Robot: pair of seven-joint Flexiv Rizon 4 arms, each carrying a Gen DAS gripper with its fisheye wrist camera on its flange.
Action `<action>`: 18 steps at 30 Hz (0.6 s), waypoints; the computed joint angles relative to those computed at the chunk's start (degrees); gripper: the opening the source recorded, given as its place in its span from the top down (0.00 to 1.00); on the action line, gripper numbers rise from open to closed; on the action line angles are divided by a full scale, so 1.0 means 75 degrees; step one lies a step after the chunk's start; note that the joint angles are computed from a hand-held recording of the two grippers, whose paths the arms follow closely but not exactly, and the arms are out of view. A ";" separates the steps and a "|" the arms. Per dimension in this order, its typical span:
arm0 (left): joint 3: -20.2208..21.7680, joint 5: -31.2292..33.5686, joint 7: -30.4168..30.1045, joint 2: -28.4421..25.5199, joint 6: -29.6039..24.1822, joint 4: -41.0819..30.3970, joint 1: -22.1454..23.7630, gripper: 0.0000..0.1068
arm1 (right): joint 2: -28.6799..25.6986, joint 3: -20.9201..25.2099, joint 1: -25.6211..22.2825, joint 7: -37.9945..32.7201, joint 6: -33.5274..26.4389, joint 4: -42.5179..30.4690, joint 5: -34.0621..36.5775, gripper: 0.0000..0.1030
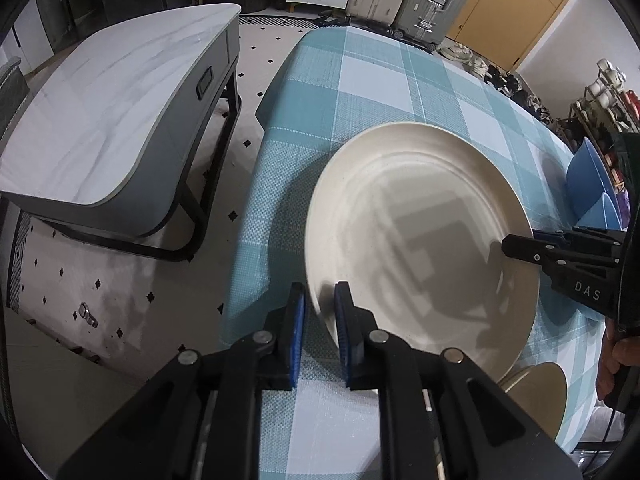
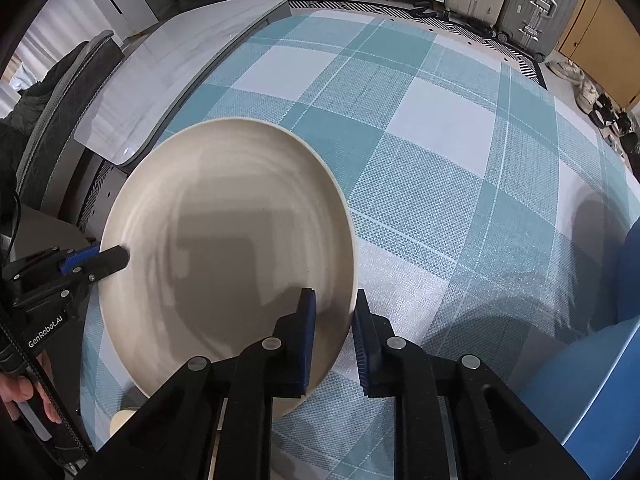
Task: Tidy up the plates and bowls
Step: 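Carry the held plates with both grippers over the third cream plate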
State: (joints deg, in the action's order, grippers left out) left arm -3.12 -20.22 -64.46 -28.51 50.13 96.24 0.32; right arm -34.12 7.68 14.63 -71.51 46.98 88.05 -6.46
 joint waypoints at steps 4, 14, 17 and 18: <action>0.0028 0.0184 0.0092 -0.0046 -0.0366 -0.0209 -0.0020 0.87 | -0.0010 -0.0068 0.0082 0.0138 0.0002 0.0012 -0.0096 0.83; 0.0137 0.0426 0.0034 -0.0132 -0.0888 -0.0555 -0.0096 0.89 | 0.0018 -0.0175 0.0195 0.0341 0.0139 0.0129 -0.0424 0.84; 0.0200 0.0602 -0.0127 -0.0146 -0.1045 -0.0674 -0.0158 0.89 | 0.0051 -0.0201 0.0214 0.0428 0.0153 0.0155 -0.0518 0.86; 0.0204 0.0631 -0.0154 -0.0143 -0.1062 -0.0693 -0.0163 0.89 | 0.0055 -0.0186 0.0197 0.0433 0.0149 0.0145 -0.0503 0.87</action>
State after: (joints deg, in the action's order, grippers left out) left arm -1.59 -15.48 -65.62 -29.59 42.16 91.04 -0.90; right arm -33.71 6.28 16.11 -68.26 48.10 89.14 -10.23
